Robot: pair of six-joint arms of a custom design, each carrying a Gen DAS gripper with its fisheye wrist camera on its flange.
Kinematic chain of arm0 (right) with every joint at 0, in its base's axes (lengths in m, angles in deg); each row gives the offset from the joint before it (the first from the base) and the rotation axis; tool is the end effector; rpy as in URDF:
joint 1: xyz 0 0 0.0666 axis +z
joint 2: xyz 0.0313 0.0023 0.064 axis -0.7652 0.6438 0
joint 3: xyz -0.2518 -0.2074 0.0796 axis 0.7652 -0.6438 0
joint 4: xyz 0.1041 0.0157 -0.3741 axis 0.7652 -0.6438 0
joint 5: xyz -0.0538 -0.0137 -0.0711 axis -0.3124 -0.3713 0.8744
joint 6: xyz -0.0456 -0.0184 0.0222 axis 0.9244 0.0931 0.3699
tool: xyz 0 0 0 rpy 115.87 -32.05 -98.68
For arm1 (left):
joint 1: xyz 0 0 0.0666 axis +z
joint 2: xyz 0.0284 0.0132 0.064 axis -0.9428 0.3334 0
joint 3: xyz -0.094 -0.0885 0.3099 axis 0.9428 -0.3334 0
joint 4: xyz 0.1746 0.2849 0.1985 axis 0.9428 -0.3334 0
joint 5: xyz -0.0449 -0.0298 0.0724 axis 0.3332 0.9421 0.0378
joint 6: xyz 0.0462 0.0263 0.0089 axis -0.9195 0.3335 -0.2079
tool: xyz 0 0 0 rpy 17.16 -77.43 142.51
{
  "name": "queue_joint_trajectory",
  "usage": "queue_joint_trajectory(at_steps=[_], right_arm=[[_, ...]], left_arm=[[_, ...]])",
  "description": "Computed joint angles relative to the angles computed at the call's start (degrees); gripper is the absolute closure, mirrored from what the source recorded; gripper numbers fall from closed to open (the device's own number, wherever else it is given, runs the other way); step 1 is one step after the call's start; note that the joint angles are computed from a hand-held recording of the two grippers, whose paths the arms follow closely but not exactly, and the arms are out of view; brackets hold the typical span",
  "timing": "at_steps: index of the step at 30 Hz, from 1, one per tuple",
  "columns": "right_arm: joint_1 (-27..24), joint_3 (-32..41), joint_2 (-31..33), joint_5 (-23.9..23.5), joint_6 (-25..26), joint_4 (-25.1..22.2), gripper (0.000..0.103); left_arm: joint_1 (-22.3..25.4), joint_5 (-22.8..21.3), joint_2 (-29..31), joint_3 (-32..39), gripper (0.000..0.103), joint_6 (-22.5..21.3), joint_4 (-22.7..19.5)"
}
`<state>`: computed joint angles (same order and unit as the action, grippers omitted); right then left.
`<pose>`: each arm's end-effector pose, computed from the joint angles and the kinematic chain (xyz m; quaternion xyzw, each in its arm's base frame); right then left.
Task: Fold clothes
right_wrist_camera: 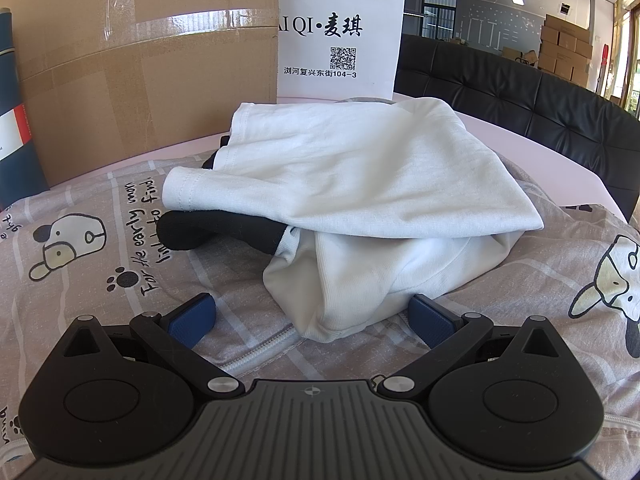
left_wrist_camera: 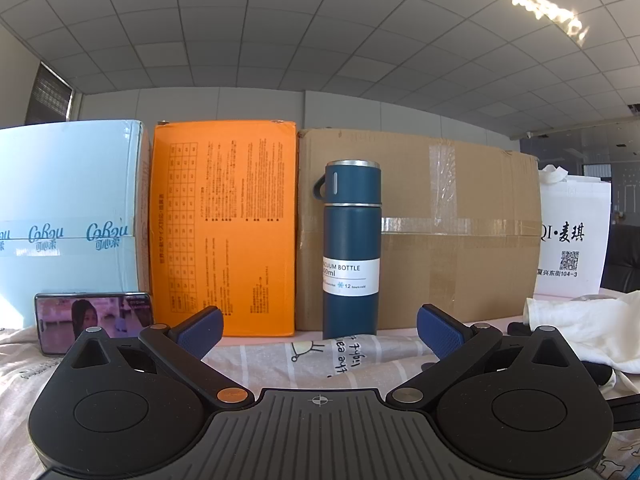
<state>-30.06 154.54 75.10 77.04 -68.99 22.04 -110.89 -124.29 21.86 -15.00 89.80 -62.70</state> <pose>0.4448 0.1374 0.3921 0.2145 0.8711 -0.1160 0.4263 0.4042 -0.3105 0.4108 -0.0424 0.7367 0.0339 0.6740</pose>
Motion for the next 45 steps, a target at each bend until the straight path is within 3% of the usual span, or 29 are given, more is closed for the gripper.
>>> queue_joint_trajectory(at_steps=[12, 18, 22, 26, 32, 35, 39, 45], right_arm=[[0.08, 0.01, 0.0, 0.13, 0.06, -0.07, 0.0], [0.27, 0.62, 0.58, 0.73, 0.24, -0.76, 0.0], [0.08, -0.3, -0.26, 0.13, 0.0, 0.41, 0.0], [-0.09, -1.99, -1.87, -0.61, -0.51, 2.77, 0.0], [-0.1, -8.11, -7.73, -1.84, -1.42, 12.36, 0.0], [0.52, -13.05, -11.81, -2.76, 1.14, 21.83, 0.0], [0.59, -18.63, -15.86, -7.38, 4.93, 34.05, 0.0], [0.04, -25.76, -21.07, -14.87, 6.34, 48.93, 0.0]], left_arm=[[-0.07, -0.19, -0.15, -0.07, 0.0, -0.16, -0.09], [-0.84, -3.63, 0.73, 1.52, 0.0, -1.26, -3.01], [-0.26, -0.25, 0.44, 1.9, 0.0, 0.18, -5.99], [-0.3, -0.2, 0.06, 1.17, 0.0, 0.08, -4.75], [-0.78, 0.1, -1.11, -1.34, 0.0, -3.94, 1.72], [-1.35, 1.73, -2.12, -3.63, 0.0, -8.16, 7.49], [-1.95, 3.78, -3.71, -6.82, 0.0, -12.2, 15.13], [-3.94, 1.77, -6.05, -10.08, 0.0, -20.56, 24.33]])
